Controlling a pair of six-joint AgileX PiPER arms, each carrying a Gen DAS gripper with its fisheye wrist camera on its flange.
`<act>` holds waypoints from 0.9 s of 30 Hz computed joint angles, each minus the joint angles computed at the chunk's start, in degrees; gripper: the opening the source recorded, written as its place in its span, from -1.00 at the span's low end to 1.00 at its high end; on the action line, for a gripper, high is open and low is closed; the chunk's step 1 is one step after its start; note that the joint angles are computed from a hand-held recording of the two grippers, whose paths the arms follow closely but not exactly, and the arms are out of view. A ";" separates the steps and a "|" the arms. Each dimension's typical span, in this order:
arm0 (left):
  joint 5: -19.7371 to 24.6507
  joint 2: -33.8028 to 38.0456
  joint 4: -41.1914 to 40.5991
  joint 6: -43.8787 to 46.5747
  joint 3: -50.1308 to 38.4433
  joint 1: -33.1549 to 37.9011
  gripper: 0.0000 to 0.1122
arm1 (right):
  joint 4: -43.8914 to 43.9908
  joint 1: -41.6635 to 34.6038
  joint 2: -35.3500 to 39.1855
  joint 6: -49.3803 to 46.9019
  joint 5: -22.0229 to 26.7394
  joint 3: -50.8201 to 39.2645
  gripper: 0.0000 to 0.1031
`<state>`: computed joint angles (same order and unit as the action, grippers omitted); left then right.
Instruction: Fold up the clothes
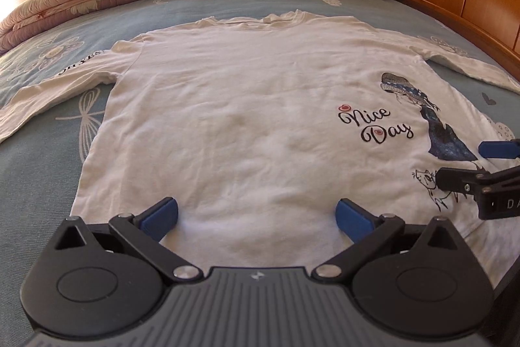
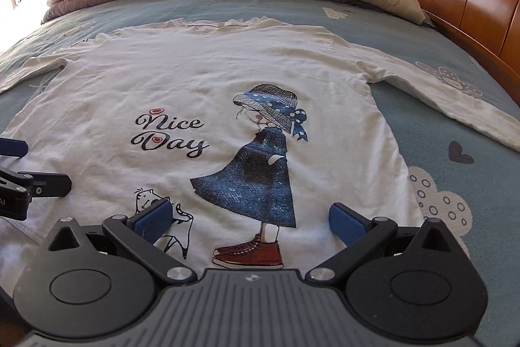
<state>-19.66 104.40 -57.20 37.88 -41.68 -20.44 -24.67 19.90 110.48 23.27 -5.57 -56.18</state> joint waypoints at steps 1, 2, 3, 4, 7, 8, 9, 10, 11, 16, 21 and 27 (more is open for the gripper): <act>-0.08 -0.07 3.60 -3.44 0.52 0.41 0.83 | -4.00 -0.44 0.01 3.88 -0.67 0.21 1.00; 0.01 0.00 4.93 -4.58 0.56 0.61 0.83 | -5.96 -0.81 0.03 5.86 -1.36 0.46 1.00; 0.23 0.03 3.97 -3.44 0.26 0.61 0.83 | -5.64 -0.89 0.10 5.54 -1.58 0.47 1.00; 0.69 -0.07 0.71 0.00 -0.27 0.48 0.83 | -3.04 -0.73 0.17 2.94 -1.63 0.48 1.00; 1.50 -0.40 -2.63 3.51 -0.69 0.47 0.83 | 1.18 -0.78 0.08 -1.78 -3.23 1.47 1.00; 1.98 -0.83 -3.55 4.49 -0.51 0.51 0.83 | -0.54 -1.08 -0.19 -0.44 -3.89 2.05 1.00; 2.05 -1.26 -4.52 5.33 -0.09 0.25 0.83 | -2.19 -1.32 -0.62 0.80 -4.22 2.66 1.00; 1.67 -1.63 -5.58 6.35 0.41 -0.29 0.83 | -3.67 -1.52 -1.33 1.28 -4.61 3.74 1.00; 0.79 -2.13 -6.43 7.02 1.29 -1.22 0.83 | -5.59 -1.76 -2.16 1.89 -5.01 5.00 1.00; -3.82 -4.90 -6.46 2.23 6.89 -5.59 0.83 | -0.97 -4.00 -4.70 -6.76 -15.54 14.42 1.00; -2.38 -8.81 -18.99 10.86 7.11 -7.48 0.83 | 0.54 -6.97 -3.59 -11.27 -28.94 21.38 1.00; -0.81 -7.68 -20.89 14.40 2.70 -9.37 0.83 | -1.80 -8.09 -3.14 -8.45 -30.55 21.37 1.00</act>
<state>-20.47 96.73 -78.10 52.28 -38.98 -29.80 -26.47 11.81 107.34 14.81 -36.12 -34.81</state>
